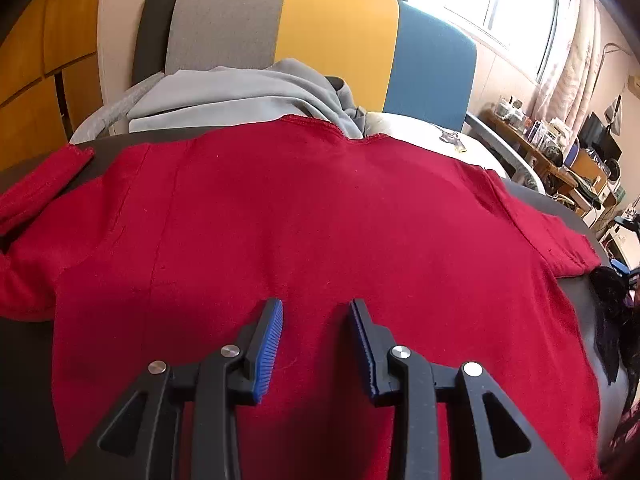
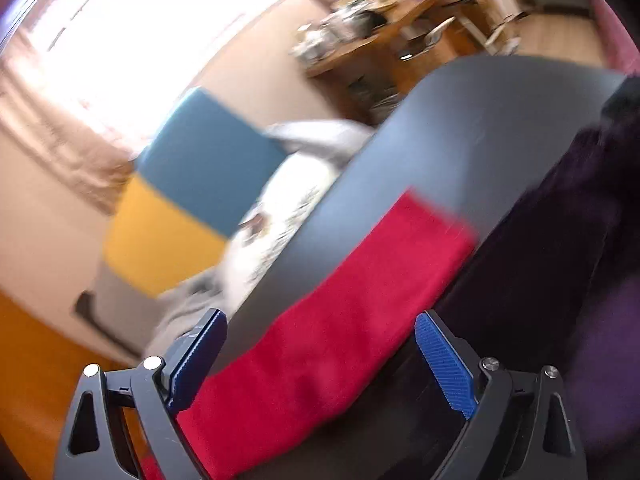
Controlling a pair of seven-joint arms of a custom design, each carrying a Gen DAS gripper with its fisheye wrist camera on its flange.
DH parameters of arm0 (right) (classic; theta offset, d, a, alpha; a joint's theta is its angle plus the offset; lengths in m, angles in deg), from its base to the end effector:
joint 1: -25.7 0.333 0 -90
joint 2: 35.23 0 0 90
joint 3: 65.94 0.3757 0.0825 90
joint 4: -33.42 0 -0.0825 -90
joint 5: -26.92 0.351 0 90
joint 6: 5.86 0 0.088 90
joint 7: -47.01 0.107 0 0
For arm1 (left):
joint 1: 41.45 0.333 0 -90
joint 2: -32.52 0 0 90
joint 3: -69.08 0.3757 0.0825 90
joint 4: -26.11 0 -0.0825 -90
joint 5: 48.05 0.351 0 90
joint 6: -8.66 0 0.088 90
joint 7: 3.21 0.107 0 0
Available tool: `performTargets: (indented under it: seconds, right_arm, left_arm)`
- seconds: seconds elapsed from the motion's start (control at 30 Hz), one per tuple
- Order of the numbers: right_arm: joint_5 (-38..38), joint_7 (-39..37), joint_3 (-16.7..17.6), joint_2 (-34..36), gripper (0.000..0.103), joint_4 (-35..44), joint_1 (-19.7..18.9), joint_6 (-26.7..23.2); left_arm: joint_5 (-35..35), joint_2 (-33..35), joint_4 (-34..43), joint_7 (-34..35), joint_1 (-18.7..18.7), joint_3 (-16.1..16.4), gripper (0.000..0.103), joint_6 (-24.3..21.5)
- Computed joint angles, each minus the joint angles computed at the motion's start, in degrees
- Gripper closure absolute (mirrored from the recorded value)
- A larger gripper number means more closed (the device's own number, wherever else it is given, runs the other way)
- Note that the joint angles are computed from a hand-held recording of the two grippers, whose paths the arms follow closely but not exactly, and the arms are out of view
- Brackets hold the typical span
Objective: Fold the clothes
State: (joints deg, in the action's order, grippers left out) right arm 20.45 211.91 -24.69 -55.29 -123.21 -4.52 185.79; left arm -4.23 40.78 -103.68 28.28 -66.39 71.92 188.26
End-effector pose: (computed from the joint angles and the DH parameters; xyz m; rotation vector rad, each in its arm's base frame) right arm 0.3890 0.1123 0.4871 -0.7295 2.1516 -0.3450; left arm 0.4867 -0.2640 0.4488 -1.7567 2.0027 -0.8995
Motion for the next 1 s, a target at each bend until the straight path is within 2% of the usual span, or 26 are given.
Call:
performTargets:
  seconds: [0.1, 0.13, 0.2, 0.23, 0.3, 0.4, 0.43, 0.47, 0.53, 0.63, 0.73, 0.8, 0.93, 1.0]
  right_arm:
    - [-4.7, -4.68, -3.16, 4.52, 0.007, 6.34, -0.24, -12.91]
    - [-7.52, -4.77, -1.73, 5.69, 0.011, 8.76, -2.21, -17.47]
    - [-14.98, -2.01, 2.6, 7.78, 0.016, 12.52, -7.42, -23.23]
    - [-18.2, -0.78, 3.8, 9.4, 0.016, 14.42, -8.72, -26.22]
    - [-18.81, -1.87, 2.76, 13.93, 0.016, 16.88, -7.28, -29.95]
    - [-24.91, -1.6, 2.8, 15.8, 0.017, 19.21, -5.48, -36.57]
    - [-27.11, -2.16, 3.65, 16.63, 0.027, 20.43, -5.16, -39.52]
    - [-27.88, -2.06, 2.5, 16.58, 0.038, 20.5, -3.73, -39.28]
    - [-28.16, -2.82, 1.26, 16.82, 0.089, 20.84, -2.14, -38.58]
    - [-23.68, -4.95, -1.06, 15.95, 0.09, 20.84, 0.72, -37.49]
    - [-19.77, -5.51, -4.05, 13.59, 0.09, 18.74, 3.91, -29.03]
    - [-18.48, -5.98, -5.37, 13.14, 0.09, 19.1, 6.68, -25.39]
    - [-16.84, -7.63, -6.88, 14.8, 0.09, 23.01, 12.84, -22.14]
    - [-18.98, -5.95, -6.51, 16.67, 0.09, 25.89, 14.99, -21.54]
  left_arm:
    - [1.65, 0.18, 0.14, -1.41, -0.49, 0.74, 0.068, 0.25]
    - [1.03, 0.37, 0.09, -0.86, -0.01, 0.37, 0.068, 0.67]
    - [-1.09, 0.45, -0.29, 0.82, 0.57, -0.19, 0.068, 1.53]
    - [-2.44, 0.54, -0.43, 2.02, 0.75, -0.38, 0.068, 1.92]
    - [-4.08, 0.6, -0.56, 3.31, -0.36, 0.6, 0.068, 2.21]
    - [-5.35, 0.6, -0.69, 4.24, -2.46, 2.56, 0.067, 2.36]
    - [-5.66, 0.6, -0.72, 4.46, -3.03, 3.09, 0.067, 2.39]
    - [-5.92, 0.61, -0.74, 4.64, -3.54, 3.56, 0.067, 2.42]
    - [-6.32, 0.62, -0.77, 4.88, -4.42, 4.38, 0.067, 2.45]
    - [-7.92, 0.58, -1.19, 6.04, -4.74, 4.65, 0.067, 3.07]
    - [-9.27, 0.59, -1.32, 7.13, -5.85, 5.57, 0.067, 3.16]
    - [-9.82, 0.55, -1.49, 7.37, -6.78, 6.41, 0.067, 3.34]
    - [-11.98, 0.38, -2.25, 8.6, -7.59, 7.0, 0.067, 4.28]
    - [-13.89, 0.35, -2.54, 10.16, -7.86, 7.04, 0.067, 4.59]
